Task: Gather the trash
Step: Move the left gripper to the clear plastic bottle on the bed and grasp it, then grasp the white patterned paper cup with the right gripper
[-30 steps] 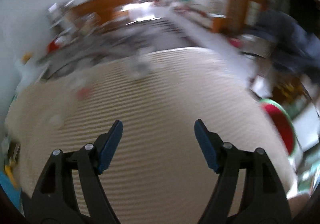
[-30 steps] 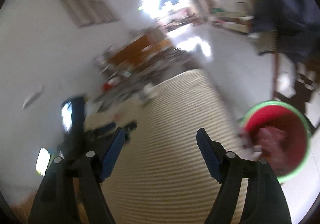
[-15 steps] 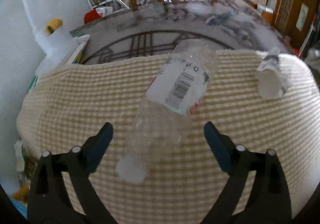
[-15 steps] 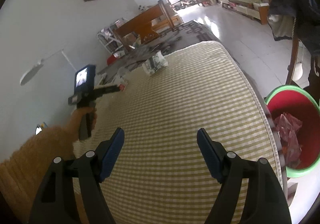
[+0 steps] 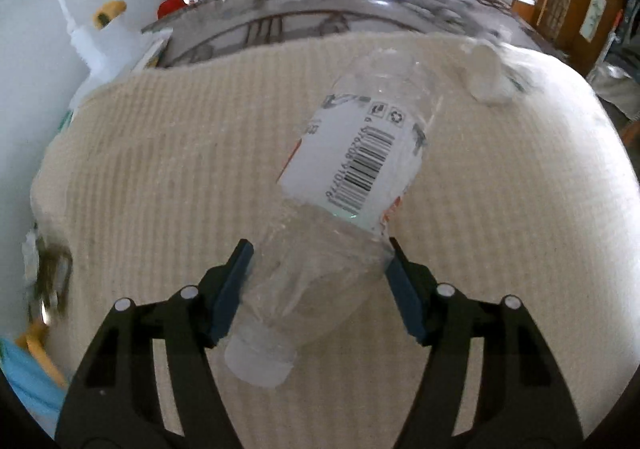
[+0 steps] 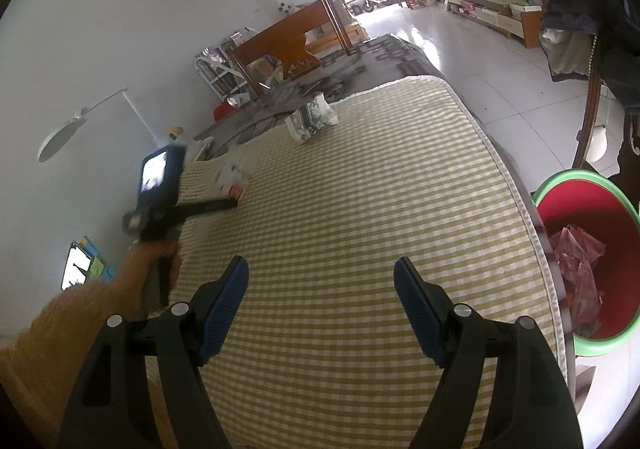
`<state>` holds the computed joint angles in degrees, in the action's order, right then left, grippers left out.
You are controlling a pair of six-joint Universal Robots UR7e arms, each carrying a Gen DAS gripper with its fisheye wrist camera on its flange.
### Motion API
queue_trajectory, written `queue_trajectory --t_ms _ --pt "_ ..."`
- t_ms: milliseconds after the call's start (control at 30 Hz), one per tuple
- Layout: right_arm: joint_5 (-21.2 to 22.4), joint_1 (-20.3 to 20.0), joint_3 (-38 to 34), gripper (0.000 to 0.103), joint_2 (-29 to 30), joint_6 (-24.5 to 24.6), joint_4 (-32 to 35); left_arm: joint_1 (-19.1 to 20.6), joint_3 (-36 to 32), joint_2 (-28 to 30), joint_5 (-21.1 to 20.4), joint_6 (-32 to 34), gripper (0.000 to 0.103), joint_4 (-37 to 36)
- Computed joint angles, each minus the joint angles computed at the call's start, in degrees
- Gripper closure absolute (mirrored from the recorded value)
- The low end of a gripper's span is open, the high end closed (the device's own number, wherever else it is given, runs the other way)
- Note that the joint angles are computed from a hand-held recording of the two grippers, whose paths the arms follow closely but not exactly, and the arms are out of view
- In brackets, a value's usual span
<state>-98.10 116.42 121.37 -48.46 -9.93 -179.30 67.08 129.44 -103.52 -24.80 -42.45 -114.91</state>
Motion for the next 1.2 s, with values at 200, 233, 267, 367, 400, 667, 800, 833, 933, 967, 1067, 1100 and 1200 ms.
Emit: queue_trajectory --t_ms 200,233,267,367,400,667,800,833,933,967,1067,1100,1200 --pt "-1.4 0.5 -0.4 0.030 0.3 0.3 1.1 -11.5 7.1 -13.2 -9.2 -20.0 0.039 14.5" --pt "-1.6 0.6 -0.6 0.030 0.4 0.5 1.3 -14.1 8.1 -14.4 -9.4 -24.1 0.039 19.2" --pt "-1.9 0.6 -0.7 0.030 0.5 0.6 1.5 -16.0 9.0 -15.1 -9.9 -27.4 0.039 22.6" --pt "-3.3 1.1 -1.2 0.030 0.9 0.7 2.3 -17.4 10.5 -15.1 -11.8 -28.2 0.038 21.6" --pt "-3.8 1.3 -1.4 0.030 1.1 0.7 2.5 -17.5 10.4 -13.8 -11.8 -27.2 0.036 21.3" --pt "-9.1 2.7 -3.1 0.029 2.9 1.0 5.0 -20.4 10.6 -12.0 -7.5 -23.7 0.023 21.0" --pt "-10.9 2.9 -4.2 0.029 3.5 1.9 6.6 -21.8 11.0 -13.8 -6.3 -22.7 0.026 19.8" --pt "-11.2 2.8 -4.7 0.029 3.6 2.5 7.4 -21.8 10.9 -13.9 -6.1 -22.3 0.026 18.9" --pt "-12.4 2.8 -7.0 0.029 4.9 4.0 8.9 -22.7 10.7 -16.0 -5.8 -23.4 0.026 19.5" --pt "-13.4 3.0 -8.1 0.029 5.6 4.3 9.4 -22.9 10.9 -16.9 -5.9 -23.0 0.026 18.5" --pt "-14.5 3.7 -11.8 0.029 8.1 4.9 10.9 -23.5 11.3 -18.6 -6.4 -22.9 0.026 17.0" --pt "-14.6 4.0 -13.3 0.027 9.1 5.0 11.4 -23.5 11.4 -19.0 -6.4 -22.7 0.026 16.6" --pt "-14.8 5.2 -18.3 0.021 12.6 4.8 12.1 -23.8 11.8 -20.3 -6.6 -22.4 0.026 14.9"
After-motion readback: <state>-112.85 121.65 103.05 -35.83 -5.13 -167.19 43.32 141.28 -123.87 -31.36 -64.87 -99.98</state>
